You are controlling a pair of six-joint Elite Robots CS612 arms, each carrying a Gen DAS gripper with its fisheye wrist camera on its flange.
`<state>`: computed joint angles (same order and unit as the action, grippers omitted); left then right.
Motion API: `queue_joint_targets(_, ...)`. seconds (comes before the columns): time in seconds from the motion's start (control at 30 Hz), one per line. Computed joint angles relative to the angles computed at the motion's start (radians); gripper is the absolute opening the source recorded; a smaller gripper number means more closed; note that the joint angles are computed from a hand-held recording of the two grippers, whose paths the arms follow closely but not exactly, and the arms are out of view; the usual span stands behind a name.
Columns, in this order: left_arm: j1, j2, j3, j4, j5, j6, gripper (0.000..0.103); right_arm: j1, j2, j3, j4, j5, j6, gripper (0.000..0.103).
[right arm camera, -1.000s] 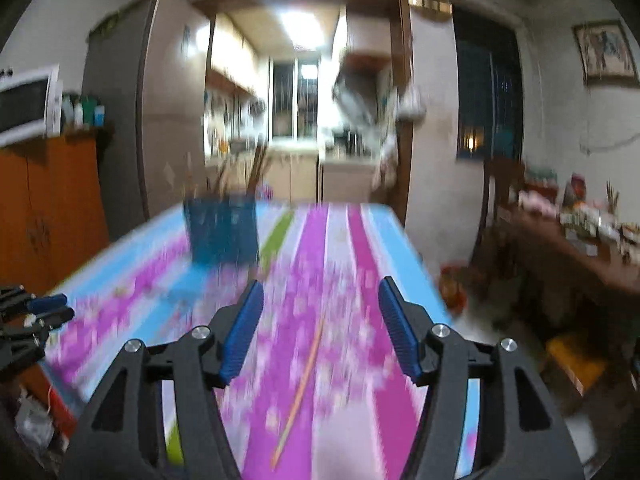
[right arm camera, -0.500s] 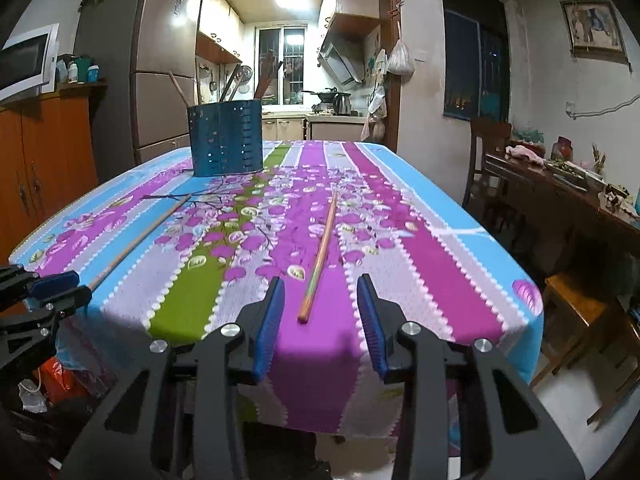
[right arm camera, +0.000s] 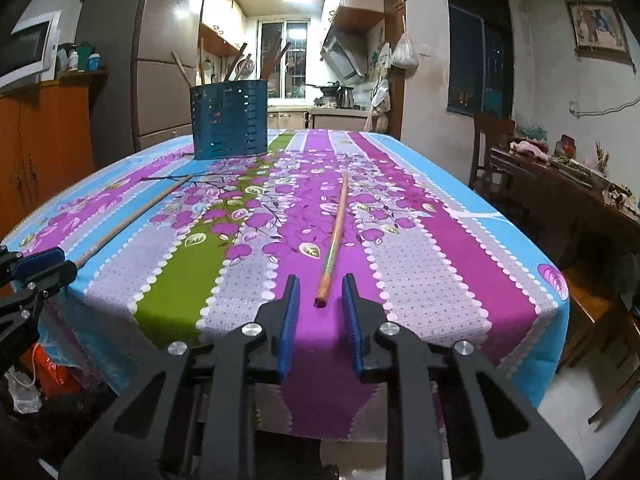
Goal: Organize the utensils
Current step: 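Move both open tools to the last chopsticks and close each on one, then lift both held chopsticks and carry them to the blue utensil holder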
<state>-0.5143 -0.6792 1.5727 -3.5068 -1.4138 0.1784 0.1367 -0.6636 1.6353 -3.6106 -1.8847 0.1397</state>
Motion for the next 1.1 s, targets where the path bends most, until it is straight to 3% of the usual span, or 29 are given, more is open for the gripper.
queue_joint_targets(0.27,-0.001,0.004,-0.002,-0.007,-0.001,0.004,0.021,-0.007,0.013,-0.007,-0.032,0.004,0.062,0.014)
queue_joint_targets(0.43,0.002,0.009,0.000,-0.027,-0.031,0.003,0.011,-0.004,0.022,-0.008,-0.062,0.000,0.064,0.006)
queue_joint_targets(0.77,0.017,0.010,-0.003,-0.047,-0.059,-0.024,0.008,-0.006,0.013,-0.002,-0.052,0.015,0.100,0.005)
queue_joint_targets(0.87,0.017,0.011,-0.003,-0.077,-0.038,-0.018,0.008,0.002,0.011,-0.003,-0.060,-0.004,0.058,0.005)
queue_joint_targets(1.1,0.022,0.010,-0.014,-0.125,0.008,0.005,0.008,0.035,0.018,-0.025,-0.152,-0.085,-0.155,0.005)
